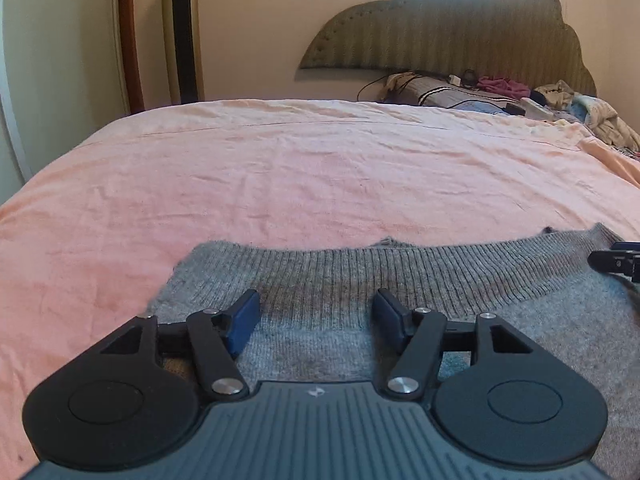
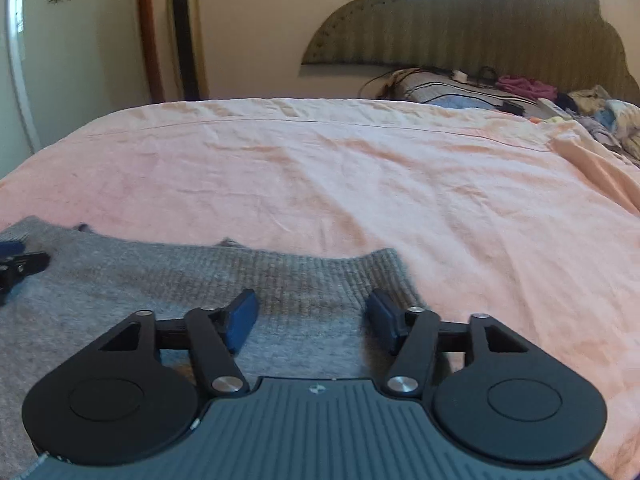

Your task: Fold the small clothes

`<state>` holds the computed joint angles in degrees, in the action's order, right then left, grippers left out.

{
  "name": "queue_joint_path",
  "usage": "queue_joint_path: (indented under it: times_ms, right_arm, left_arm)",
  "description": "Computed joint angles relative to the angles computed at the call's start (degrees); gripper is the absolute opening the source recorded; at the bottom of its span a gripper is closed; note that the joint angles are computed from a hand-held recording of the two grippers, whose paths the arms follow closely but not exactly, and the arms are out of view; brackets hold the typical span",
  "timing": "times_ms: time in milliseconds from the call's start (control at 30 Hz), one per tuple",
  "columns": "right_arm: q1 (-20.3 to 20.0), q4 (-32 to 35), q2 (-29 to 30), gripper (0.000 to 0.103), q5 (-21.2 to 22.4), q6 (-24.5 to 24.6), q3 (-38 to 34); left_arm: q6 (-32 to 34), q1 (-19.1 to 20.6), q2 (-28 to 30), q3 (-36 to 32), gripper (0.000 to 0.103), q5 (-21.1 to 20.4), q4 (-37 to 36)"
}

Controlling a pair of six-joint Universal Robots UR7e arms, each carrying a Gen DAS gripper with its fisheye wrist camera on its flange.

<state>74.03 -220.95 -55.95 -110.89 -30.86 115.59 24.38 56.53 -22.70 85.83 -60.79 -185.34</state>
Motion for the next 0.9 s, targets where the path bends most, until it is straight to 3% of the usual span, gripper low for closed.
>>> queue_joint_path:
  times_ms: [100, 200, 233, 333, 400, 467, 500, 567, 633, 700, 767, 833, 900]
  right_arm:
    - [1.3, -0.6, 1.9, 0.071, -3.4, -3.4, -1.9]
    - [3.6, -2.2, 2.4, 0.071, -8.9, -3.1, -1.9]
    - [4.7, -3.7, 1.7, 0.071, -9.9, -1.5, -0.4]
    - [5.7, -8.6, -0.4, 0.081, -4.4, -1.5, 6.3]
    - [6.5, -6.7, 0.5, 0.088, -6.8, -3.4, 6.8]
    - [4.8, -8.4, 1.9, 0.094, -6.7, -5.8, 7.3]
    - [2.8, -10.1, 1.1, 0.101, -3.1, -4.9, 9.1]
    - [1.3, -9.3, -1.1, 0.101, -2.1, -0.1, 10.0]
    - [1.3, -8.1, -1.9, 0.102, -2.9, 0.3, 10.3]
    - [4.1, -7.1, -2.0, 0.098, -8.2, 1.3, 10.1]
    - [5.5, -8.4, -2.6, 0.092, -6.7, 2.4, 12.2]
    - [6.3, -9.6, -1.9, 0.098, -4.7, 1.5, 14.1]
    - [6.6, -10.7, 0.7, 0.102, -7.4, -1.2, 13.8]
  left_arm:
    - [1.4, -0.7, 0.8, 0.0, 0.067, 1.7, -1.5]
    - [0.7, -3.0, 0.2, 3.1, 0.065, 7.6, -6.3]
    - [-0.8, -3.5, -1.4, 5.5, 0.065, 7.4, -6.9]
    - [-4.5, -3.9, -7.2, 13.6, 0.066, 0.4, -8.4]
    - [-4.5, -4.1, -7.5, 14.9, 0.068, 1.1, -5.7]
    - [-1.4, -2.6, -6.5, 15.3, 0.072, 0.2, -8.5]
    - [-1.1, -1.4, -6.9, 15.4, 0.073, -2.0, -8.8]
    - [-1.5, -0.9, -7.2, 14.3, 0.073, -1.0, -7.6]
    - [-1.0, -1.6, -7.3, 14.7, 0.073, 0.8, -7.8]
    - [-1.7, -3.7, -7.8, 16.4, 0.07, 4.6, -9.1]
    - [-4.3, -4.7, -10.2, 20.1, 0.071, 1.6, -10.3]
    - [-5.9, -5.1, -11.7, 23.0, 0.071, -1.7, -10.2]
    - [-4.8, -5.3, -10.6, 24.4, 0.073, -0.6, -10.4]
